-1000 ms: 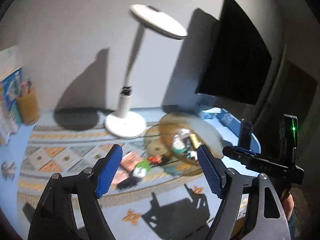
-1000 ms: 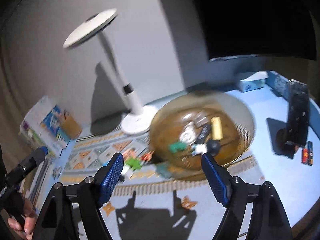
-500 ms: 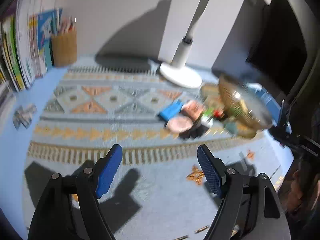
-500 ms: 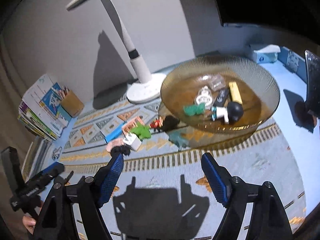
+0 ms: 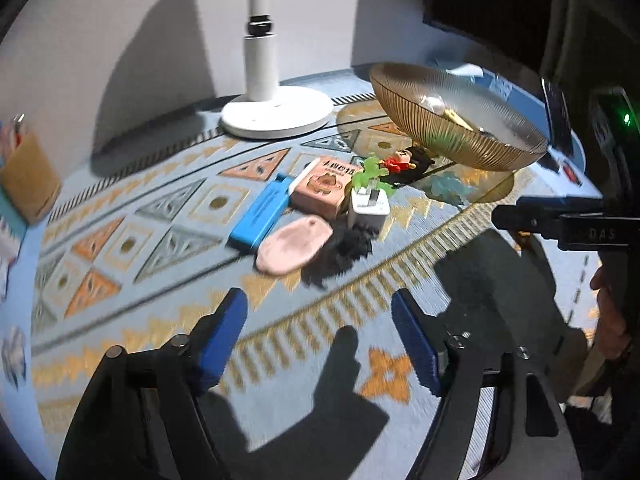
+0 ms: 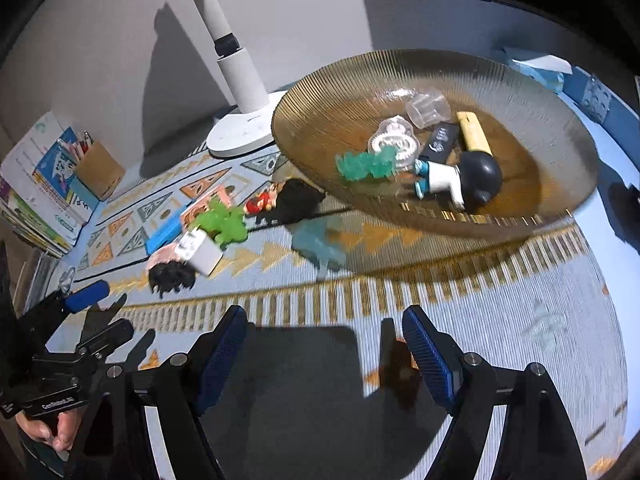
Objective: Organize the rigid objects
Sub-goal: 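Grasp the black spiky toy with left tool while right grasps the teal figure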
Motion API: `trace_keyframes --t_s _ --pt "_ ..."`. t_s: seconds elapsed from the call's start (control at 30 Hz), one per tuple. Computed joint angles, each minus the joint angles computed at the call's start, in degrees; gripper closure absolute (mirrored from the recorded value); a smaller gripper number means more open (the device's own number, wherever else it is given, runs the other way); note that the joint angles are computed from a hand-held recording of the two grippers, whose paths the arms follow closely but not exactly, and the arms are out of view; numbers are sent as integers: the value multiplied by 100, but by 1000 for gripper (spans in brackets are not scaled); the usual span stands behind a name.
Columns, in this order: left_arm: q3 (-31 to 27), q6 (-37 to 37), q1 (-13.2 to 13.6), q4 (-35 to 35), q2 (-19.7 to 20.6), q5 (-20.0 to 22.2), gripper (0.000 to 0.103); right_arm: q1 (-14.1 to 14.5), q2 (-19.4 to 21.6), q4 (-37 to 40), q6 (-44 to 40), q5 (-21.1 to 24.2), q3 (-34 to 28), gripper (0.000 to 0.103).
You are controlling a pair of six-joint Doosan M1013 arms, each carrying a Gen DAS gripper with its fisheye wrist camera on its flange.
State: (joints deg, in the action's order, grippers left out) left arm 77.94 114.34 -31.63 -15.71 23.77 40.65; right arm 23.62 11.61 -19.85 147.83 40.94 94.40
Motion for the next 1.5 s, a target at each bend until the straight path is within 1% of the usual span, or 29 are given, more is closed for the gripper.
trace_keyframes --t_s 0.1,0.17,0.23,0.3,0.37,0.4,0.43,0.47,0.53,0.6,0.63,0.73,0.77,0.8,0.87,0.93,1.1,1.17,1.3,1.37,1.43,1.47,1.5 --pt "-250 27 -48 98 182 136 31 -30 123 -196 38 47 -119 24" --pt "-362 44 -64 126 274 225 37 -63 205 -253 85 10 -170 24" --pt "-455 21 -84 180 356 302 38 -94 268 -211 81 -34 -205 24" --pt "-482 72 -105 192 386 319 38 -125 333 -174 87 -59 -243 25" --pt "-465 127 -133 230 388 290 42 -152 373 -148 127 -114 -262 25" --pt "-427 104 -156 299 370 210 43 -153 398 -196 176 -121 -280 25" --pt "-405 95 -171 318 361 154 46 -135 418 -315 250 -79 -309 25" --pt "-382 89 -182 326 348 86 55 -120 448 -387 266 -18 -351 27" --pt "-404 70 -187 316 359 80 58 -97 505 -470 216 46 -427 40" --pt "-402 83 -180 225 356 71 72 -65 557 -538 162 116 -492 47" --pt "-404 71 -181 227 356 88 80 -34 584 -649 198 205 -527 52" --pt "-301 -88 -216 408 290 -51 86 -8 594 -718 172 231 -535 66" --pt "-252 -168 -221 445 261 -131 86 -14 575 -669 124 192 -509 70" --pt "-155 -264 -210 369 200 -270 86 -27 553 -537 -15 147 -486 78" --pt "-72 -135 -125 -187 139 -193 86 -16 504 -366 -204 59 -429 79" --pt "39 -28 -54 -609 64 -152 86 -6 398 -161 -356 -139 -289 79" --pt "353 92 37 -1229 -171 -85 86 123 76 181 -789 -598 101 79" --pt "464 65 47 -1360 -251 -59 86 208 -57 170 -877 -715 247 79" --pt "656 -194 -19 -1162 -372 -206 86 392 -151 -208 -749 -636 360 79" --pt "720 -433 -74 -920 -404 -282 86 457 -145 -332 -734 -550 358 79" --pt "766 -689 -138 -533 -426 -408 86 501 -176 -366 -706 -548 408 78" --pt "794 -971 -201 -138 -438 -508 86 495 -171 -309 -732 -571 419 77" --pt "801 -1099 -222 28 -438 -538 86 483 -173 -215 -765 -578 440 73"
